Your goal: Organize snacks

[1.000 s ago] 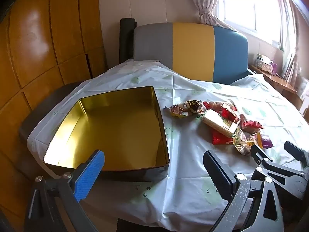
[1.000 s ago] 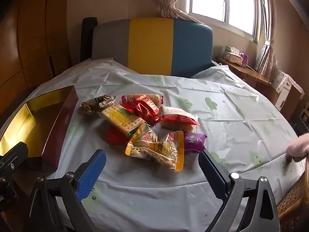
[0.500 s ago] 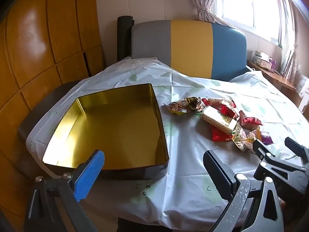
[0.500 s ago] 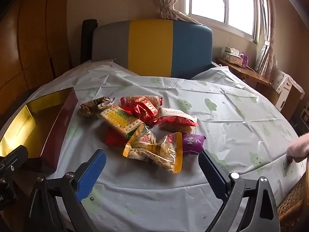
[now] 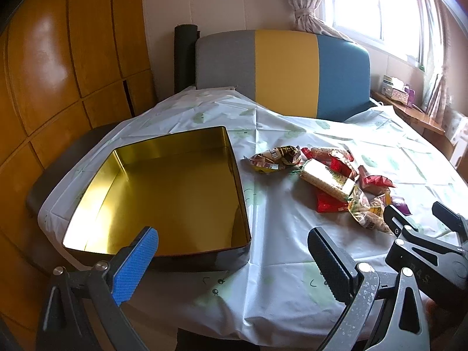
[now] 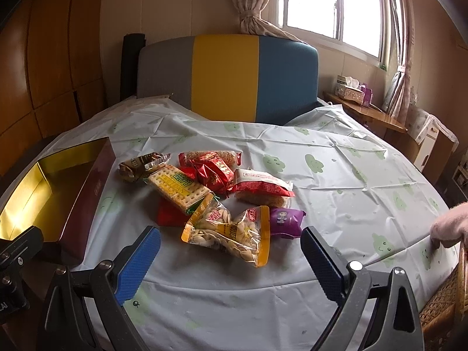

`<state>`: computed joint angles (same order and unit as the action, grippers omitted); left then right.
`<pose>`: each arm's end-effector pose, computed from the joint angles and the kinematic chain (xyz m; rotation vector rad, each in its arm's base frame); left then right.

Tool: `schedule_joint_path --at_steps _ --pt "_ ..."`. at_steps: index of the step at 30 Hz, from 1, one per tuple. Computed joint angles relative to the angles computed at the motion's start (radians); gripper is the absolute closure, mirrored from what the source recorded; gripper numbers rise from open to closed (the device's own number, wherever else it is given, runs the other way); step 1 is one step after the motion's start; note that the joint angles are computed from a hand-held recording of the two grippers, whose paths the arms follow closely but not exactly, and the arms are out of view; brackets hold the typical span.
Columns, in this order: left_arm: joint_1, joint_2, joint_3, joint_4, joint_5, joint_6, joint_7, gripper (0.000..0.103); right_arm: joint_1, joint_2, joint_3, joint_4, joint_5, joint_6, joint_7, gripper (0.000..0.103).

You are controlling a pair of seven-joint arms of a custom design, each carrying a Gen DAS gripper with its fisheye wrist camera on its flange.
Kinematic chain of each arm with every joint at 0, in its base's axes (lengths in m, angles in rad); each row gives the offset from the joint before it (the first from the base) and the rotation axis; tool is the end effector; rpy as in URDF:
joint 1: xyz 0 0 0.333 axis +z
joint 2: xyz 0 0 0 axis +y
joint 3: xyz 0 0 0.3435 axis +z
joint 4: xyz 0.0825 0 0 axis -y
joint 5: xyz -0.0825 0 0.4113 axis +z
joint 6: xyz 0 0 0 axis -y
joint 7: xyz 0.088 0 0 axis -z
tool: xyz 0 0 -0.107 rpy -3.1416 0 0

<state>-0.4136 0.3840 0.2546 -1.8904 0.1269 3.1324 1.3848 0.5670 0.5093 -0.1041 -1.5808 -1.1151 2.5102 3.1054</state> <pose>0.6948 -0.1438 0.4200 -1.5629 1.8374 -0.8080 0.6701 0.3570 0.3959 -1.4999 1.9069 -1.0017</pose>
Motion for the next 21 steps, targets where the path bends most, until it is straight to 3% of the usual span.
schedule_joint_path --at_steps 21 --pt "0.043 -0.010 -0.062 -0.008 -0.043 0.013 0.075 0.000 -0.003 -0.015 -0.002 -0.013 -0.032 -0.007 0.022 0.005"
